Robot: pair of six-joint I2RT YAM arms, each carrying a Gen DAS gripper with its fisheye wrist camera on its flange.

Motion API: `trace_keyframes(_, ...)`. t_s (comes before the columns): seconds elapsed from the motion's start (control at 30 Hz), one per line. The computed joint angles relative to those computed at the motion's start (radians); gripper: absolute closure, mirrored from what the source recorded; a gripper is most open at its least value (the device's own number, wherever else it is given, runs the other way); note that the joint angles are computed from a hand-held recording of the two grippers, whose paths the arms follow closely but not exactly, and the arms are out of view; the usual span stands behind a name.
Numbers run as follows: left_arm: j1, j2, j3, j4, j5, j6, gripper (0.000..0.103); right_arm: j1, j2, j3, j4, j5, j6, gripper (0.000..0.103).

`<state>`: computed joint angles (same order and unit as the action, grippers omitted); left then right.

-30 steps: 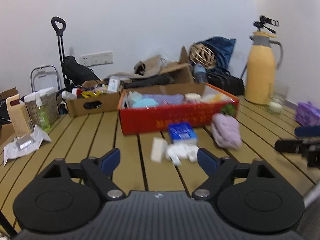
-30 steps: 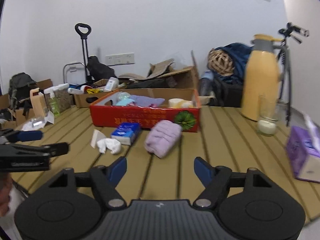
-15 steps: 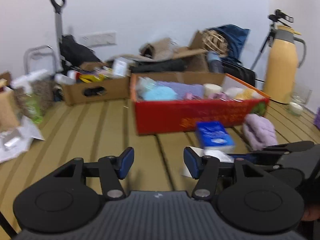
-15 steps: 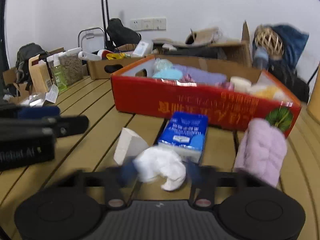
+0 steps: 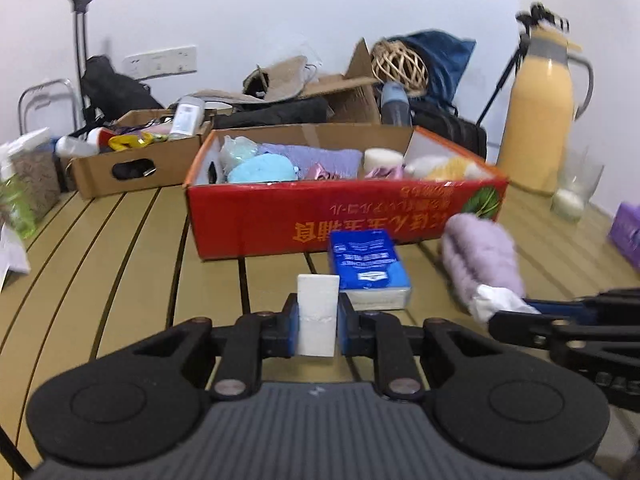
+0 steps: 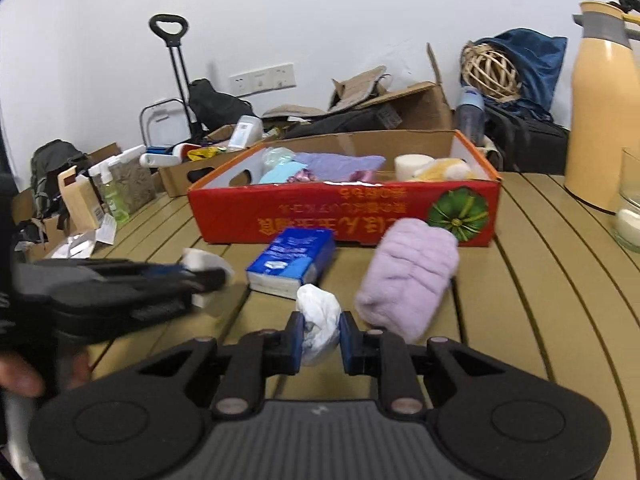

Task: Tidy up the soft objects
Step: 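Carry the white block and tissue into the box and open both tools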

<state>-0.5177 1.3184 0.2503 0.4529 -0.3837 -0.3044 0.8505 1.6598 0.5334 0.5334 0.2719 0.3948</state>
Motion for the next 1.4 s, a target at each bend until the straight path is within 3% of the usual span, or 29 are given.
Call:
trace_keyframes(0.07,-0.084,-0.166,-0.037,-0.124,-0.063,-0.069,0.085,0.015,-0.055,-0.040,0.000,0.017,0.004,0.085)
trace_keyframes(0.13,-0.243,-0.310,-0.058,-0.273,-0.213,-0.158,0.085,0.044,-0.137,-0.096,-0.001,0.039,0.008,0.085)
trace_keyframes(0.27,-0.511,-0.469,-0.031,-0.552,-0.405,-0.350,0.085,0.126,-0.387,-0.223,-0.067,0.100,0.030,0.085)
trace_keyframes(0.33,-0.574,-0.456,-0.002,-0.596,-0.467,-0.390,0.085,0.167,-0.464,-0.242,-0.111,0.140,0.039,0.085)
trace_keyframes(0.47,-0.600,-0.430,0.030,-0.574,-0.504,-0.381,0.085,0.199,-0.538,-0.247,-0.163,0.182,0.015,0.085)
trace_keyframes(0.6,-0.520,-0.373,0.031,-0.432,-0.417,-0.280,0.085,0.167,-0.596,-0.269,-0.155,0.165,0.018,0.085)
trace_keyframes(0.7,-0.308,-0.285,0.085,-0.255,-0.169,-0.094,0.084,0.046,-0.576,-0.242,-0.132,0.044,-0.026,0.085)
trace_keyframes(0.77,-0.138,-0.169,0.205,-0.223,0.039,-0.023,0.084,-0.084,-0.514,-0.180,-0.096,-0.071,-0.080,0.084)
trace_keyframes(0.87,0.012,0.051,0.436,-0.196,0.208,0.079,0.083,-0.285,-0.319,-0.003,-0.035,-0.248,-0.131,0.084)
trace_keyframes(0.9,0.057,0.157,0.554,-0.229,0.248,0.089,0.083,-0.348,-0.224,0.109,-0.072,-0.306,-0.122,0.084)
trace_keyframes(0.97,0.114,0.351,0.768,-0.292,0.270,0.090,0.083,-0.429,-0.042,0.359,-0.213,-0.395,-0.121,0.083)
trace_keyframes(1.07,0.164,0.656,1.138,-0.459,0.244,0.090,0.083,-0.483,0.265,0.736,-0.344,-0.397,-0.129,0.081)
trace_keyframes(1.2,0.210,1.009,1.625,-0.724,0.285,0.052,0.080,-0.522,0.606,1.239,-0.646,-0.418,-0.024,0.081)
trace_keyframes(1.27,0.218,1.130,1.809,-0.835,0.278,0.058,0.058,-0.514,0.726,1.437,-0.772,-0.366,-0.060,0.074)
trace_keyframes(1.33,0.231,1.186,1.898,-0.888,0.273,0.046,0.038,-0.511,0.796,1.542,-0.835,-0.326,-0.054,0.071)
trace_keyframes(1.4,0.250,1.166,1.855,-0.845,0.294,0.061,0.036,-0.522,0.835,1.597,-0.847,-0.331,-0.034,0.065)
